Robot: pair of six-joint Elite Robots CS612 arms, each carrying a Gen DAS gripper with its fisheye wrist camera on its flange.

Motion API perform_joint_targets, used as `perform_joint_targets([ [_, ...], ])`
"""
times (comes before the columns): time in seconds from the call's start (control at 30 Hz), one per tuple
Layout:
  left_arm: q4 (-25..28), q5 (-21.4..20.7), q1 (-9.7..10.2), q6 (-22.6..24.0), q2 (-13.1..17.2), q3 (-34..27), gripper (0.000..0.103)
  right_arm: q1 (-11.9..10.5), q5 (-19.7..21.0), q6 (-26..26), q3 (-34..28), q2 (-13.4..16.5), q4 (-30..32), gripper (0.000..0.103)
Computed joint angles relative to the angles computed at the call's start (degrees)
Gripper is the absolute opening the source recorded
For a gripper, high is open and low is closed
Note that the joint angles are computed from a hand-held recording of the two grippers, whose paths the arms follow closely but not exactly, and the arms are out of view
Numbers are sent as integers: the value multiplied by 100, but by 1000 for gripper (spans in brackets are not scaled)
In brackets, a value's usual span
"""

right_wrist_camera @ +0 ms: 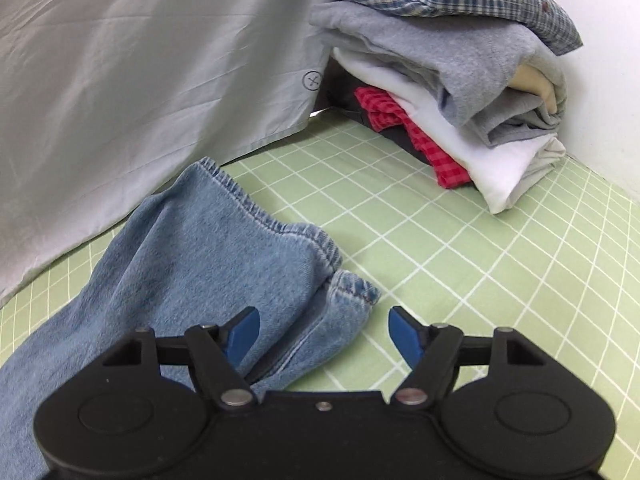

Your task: Fold clothes

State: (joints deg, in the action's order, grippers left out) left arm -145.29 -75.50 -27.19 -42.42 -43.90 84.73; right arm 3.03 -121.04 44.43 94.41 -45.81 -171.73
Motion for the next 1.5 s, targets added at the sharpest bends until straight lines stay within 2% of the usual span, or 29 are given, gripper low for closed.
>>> perform_joint_targets([
  [0.07,111,-52,-75,68,27,-1,91,-7,150,-121,-41,55,-125,70],
  [0.13,265,135,-168,295,58,-44,98,-39,383,-133,-59,98,-262,61],
  [0.17,317,184,-185,316,67,-60,99,-49,489,-143,-67,122,-334,60],
  [0.23,418,209,-195,279,83,-97,103,-59,673,-171,-81,173,-477,59],
  [0.33,351,-38,-124,125,82,-75,103,-95,967,-162,-106,247,-614,60],
  [0.43,318,-196,-78,139,77,-63,103,-94,863,-62,-243,331,-480,66],
  [0.5,320,-216,-71,188,70,-57,103,-95,773,52,-268,328,-504,64],
  [0.6,283,-212,-74,198,49,-8,103,-98,641,242,-271,297,-591,2],
  [0.67,253,-216,-74,228,34,28,103,-76,459,320,-234,239,-718,1],
  [0.73,233,-241,-63,283,24,49,103,0,46,243,-66,69,-903,1],
  [0.77,215,-247,-60,302,18,62,103,1,11,246,24,1,-946,1],
  [0.83,162,-231,-62,311,2,106,103,-74,279,377,172,-78,-829,2],
  [0.93,137,-228,-57,323,-18,142,103,-224,804,732,209,-88,-132,4],
  [0.97,151,-243,-53,331,-24,146,103,-228,849,885,275,-111,-191,4],
  [1.03,166,-263,-50,338,-38,161,103,-165,582,920,336,-135,-231,8],
  [1.1,99,-223,-61,319,-60,216,103,-111,322,951,307,-142,92,11],
  [1.17,40,-191,-69,313,-81,270,103,-105,319,1011,318,-135,154,13],
  [1.2,17,-180,-72,308,-92,294,103,-113,361,1022,357,-125,-20,24],
  [1.23,-4,-169,-74,301,-103,318,103,-121,366,1043,390,-110,-203,43],
  [1.3,-53,-144,-80,289,-124,366,103,-138,343,1091,421,-69,-489,58],
  [1.4,-124,-104,-89,269,-158,441,103,-214,331,1285,320,11,-460,73],
  [1.5,-116,-100,-86,243,-183,472,103,-305,437,1581,247,48,-375,74],
])
